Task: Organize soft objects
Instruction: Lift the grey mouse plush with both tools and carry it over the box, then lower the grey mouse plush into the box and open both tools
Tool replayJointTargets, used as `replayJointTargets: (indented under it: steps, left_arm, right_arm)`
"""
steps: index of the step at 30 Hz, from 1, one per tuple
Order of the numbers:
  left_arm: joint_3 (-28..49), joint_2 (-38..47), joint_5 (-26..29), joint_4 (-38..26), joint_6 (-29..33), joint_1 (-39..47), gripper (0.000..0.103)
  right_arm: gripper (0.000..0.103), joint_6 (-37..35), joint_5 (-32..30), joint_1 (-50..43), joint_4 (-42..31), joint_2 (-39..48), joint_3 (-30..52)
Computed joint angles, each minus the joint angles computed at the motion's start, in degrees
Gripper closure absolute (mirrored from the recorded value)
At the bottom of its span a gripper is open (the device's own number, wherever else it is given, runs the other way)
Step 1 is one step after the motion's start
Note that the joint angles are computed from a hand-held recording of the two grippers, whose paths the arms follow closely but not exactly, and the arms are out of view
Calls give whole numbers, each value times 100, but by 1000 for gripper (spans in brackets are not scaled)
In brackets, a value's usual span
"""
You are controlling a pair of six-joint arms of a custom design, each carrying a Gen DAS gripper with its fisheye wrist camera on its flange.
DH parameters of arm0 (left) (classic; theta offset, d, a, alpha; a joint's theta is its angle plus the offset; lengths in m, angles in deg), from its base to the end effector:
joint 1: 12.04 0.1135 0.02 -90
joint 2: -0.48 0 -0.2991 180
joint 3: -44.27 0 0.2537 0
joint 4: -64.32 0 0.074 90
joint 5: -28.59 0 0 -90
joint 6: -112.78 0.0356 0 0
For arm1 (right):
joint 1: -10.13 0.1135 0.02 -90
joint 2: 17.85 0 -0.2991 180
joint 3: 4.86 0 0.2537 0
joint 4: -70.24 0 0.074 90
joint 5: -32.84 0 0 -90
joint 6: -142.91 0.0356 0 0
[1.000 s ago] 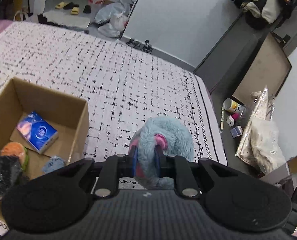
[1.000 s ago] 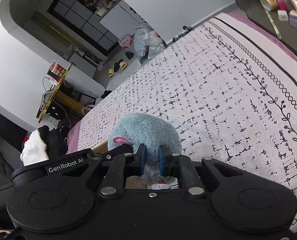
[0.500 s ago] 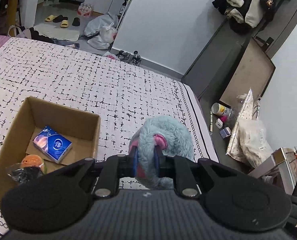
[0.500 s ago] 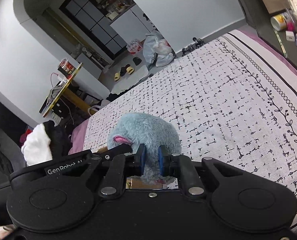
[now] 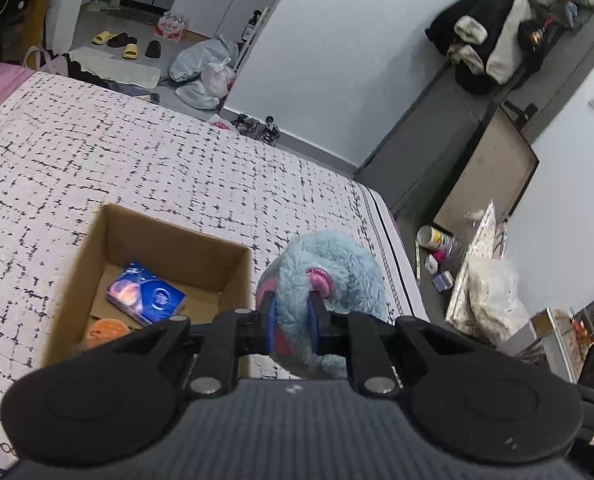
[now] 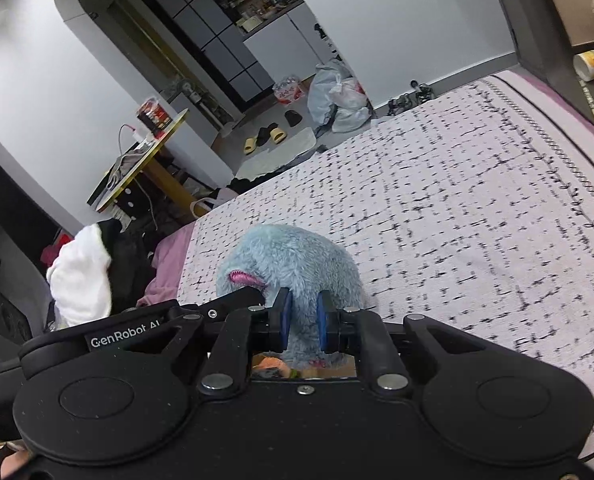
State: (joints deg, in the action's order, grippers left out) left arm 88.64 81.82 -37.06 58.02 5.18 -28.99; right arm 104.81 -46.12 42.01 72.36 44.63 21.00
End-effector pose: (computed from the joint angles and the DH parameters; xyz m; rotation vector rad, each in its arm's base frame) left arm 0.2398 -0.0884 0.1837 0.2072 2.3683 -0.7913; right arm 0.1524 0.0867 0.1657 0.4985 2.1729 0.6220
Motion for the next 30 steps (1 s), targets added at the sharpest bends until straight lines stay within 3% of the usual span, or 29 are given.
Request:
replayJointTargets:
  steps: [14, 27, 30]
  left_arm:
    - [33, 881, 728, 245, 371, 1412, 88]
    - [164, 2044, 643, 837, 134, 1548, 88]
    - [216, 2193, 562, 786, 57, 1488, 87]
  right_arm:
    - [89, 259, 158, 731, 938, 2047, 754]
    - [89, 375, 113, 782, 1055, 3230, 1243]
    - [84, 440, 6, 697, 1057, 3410, 1292]
